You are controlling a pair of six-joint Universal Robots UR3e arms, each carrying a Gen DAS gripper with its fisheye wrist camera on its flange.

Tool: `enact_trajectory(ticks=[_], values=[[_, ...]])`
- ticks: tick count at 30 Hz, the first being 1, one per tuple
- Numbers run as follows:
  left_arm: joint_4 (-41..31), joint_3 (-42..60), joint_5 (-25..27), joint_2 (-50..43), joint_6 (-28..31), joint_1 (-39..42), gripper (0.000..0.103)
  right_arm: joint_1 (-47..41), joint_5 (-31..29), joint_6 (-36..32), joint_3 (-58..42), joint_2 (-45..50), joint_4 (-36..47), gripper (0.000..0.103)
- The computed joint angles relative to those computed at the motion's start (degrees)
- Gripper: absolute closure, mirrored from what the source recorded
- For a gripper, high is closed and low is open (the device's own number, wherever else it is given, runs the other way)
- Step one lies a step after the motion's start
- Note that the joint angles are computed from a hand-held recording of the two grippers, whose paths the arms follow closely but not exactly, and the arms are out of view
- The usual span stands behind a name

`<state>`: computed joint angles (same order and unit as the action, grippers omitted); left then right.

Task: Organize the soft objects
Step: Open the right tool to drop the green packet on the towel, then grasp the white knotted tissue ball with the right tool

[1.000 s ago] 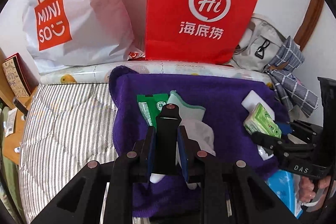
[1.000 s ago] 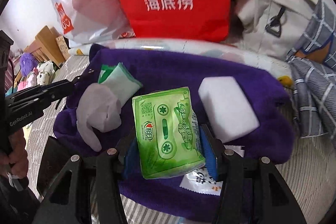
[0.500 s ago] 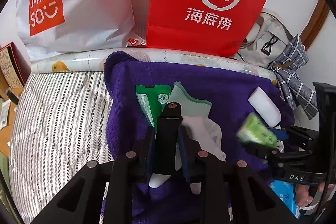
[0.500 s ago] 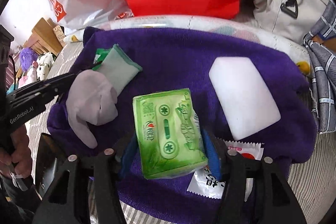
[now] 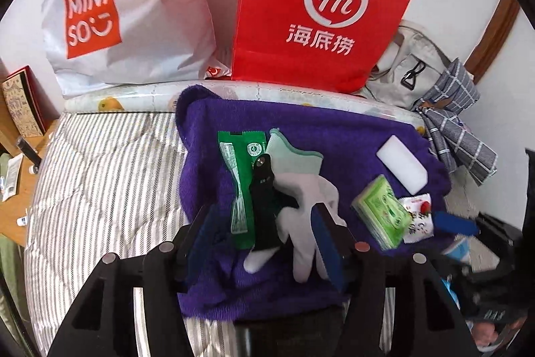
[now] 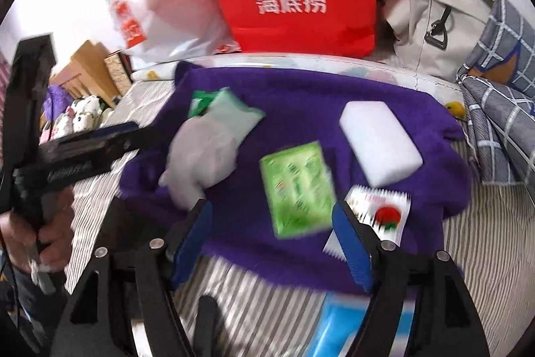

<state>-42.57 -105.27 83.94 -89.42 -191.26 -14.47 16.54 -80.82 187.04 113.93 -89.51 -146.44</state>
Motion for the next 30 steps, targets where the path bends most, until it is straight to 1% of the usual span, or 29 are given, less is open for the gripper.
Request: enact_trajectory(ticks=[1,3,5,9,11,13,15,16,20,22,23,24,25,26,27,28,30], values=[[-0.2,-0.6,-0.1,1.1,0.0,0.1,0.046,1.3,-0.7,0.4,1.7,-2.0,-0.2,0.042],[-0.8,-1.9,0.0,3.5,-0.2,0.2,0.044,3.5,-1.8,1.2,3.0,-4.2,1.3,0.061],[-1.4,-3.6,-0.2,6.1,-0.3,0.3,0.044,5.0,-2.1,1.8,4.9,-7.1,3.1,0.066],[-2.8,-7.2,-0.6,11.7,-0.5,0.7,0.044,9.4,-2.9,3.5,8.9,-11.6,4.4,0.066],[-3.8,-9.0,-0.9,14.8,-0.5,1.2,0.044,12.5,-3.1,4.6,9.4,-12.1,4.9,0.066],[-4.9,-10.9,-1.3,18.0,-0.5,1.8,0.044,16.0,-3.4,6.4,10.8,-12.2,3.2,0.063],[-6.4,-12.7,-1.8,21.4,-0.3,2.6,0.044,18.5,-3.8,7.7,12.2,-12.1,1.3,0.054],[-7.2,-13.5,-2.1,23.0,-0.1,3.0,0.044,20.4,-4.7,8.8,12.7,-11.3,-0.2,0.052],[-11.4,-15.9,-2.1,29.1,0.7,4.2,0.043,24.4,-6.3,11.7,12.6,-7.8,-2.7,0.052],[-14.1,-16.8,-2.5,32.3,1.2,5.2,0.043,27.0,-9.4,13.9,10.9,-4.6,-2.7,0.052],[-15.4,-17.1,-2.5,33.7,1.3,5.5,0.043,28.8,-12.5,15.7,9.5,-2.7,-1.8,0.052],[-16.8,-17.4,-2.4,35.4,1.6,5.9,0.043,29.8,-13.9,16.9,8.7,-1.5,-1.4,0.053],[-18.3,-17.7,-2.4,37.2,1.8,6.3,0.043,29.9,-14.0,17.3,8.9,-1.0,-2.2,0.053],[-19.2,-17.8,-2.4,38.1,1.9,6.5,0.043,29.9,-13.8,17.7,9.5,-0.6,-3.6,0.058],[-20.5,-18.0,-2.3,39.5,2.0,6.8,0.043,30.1,-14.3,18.2,10.0,-0.1,-4.9,0.069],[-21.7,-18.1,-2.2,40.8,2.0,6.9,0.043,30.0,-14.6,18.4,10.3,0.0,-5.6,0.073],[-23.5,-18.3,-2.2,42.8,1.8,6.9,0.043,29.8,-14.5,18.6,11.5,-0.9,-7.1,0.076]])
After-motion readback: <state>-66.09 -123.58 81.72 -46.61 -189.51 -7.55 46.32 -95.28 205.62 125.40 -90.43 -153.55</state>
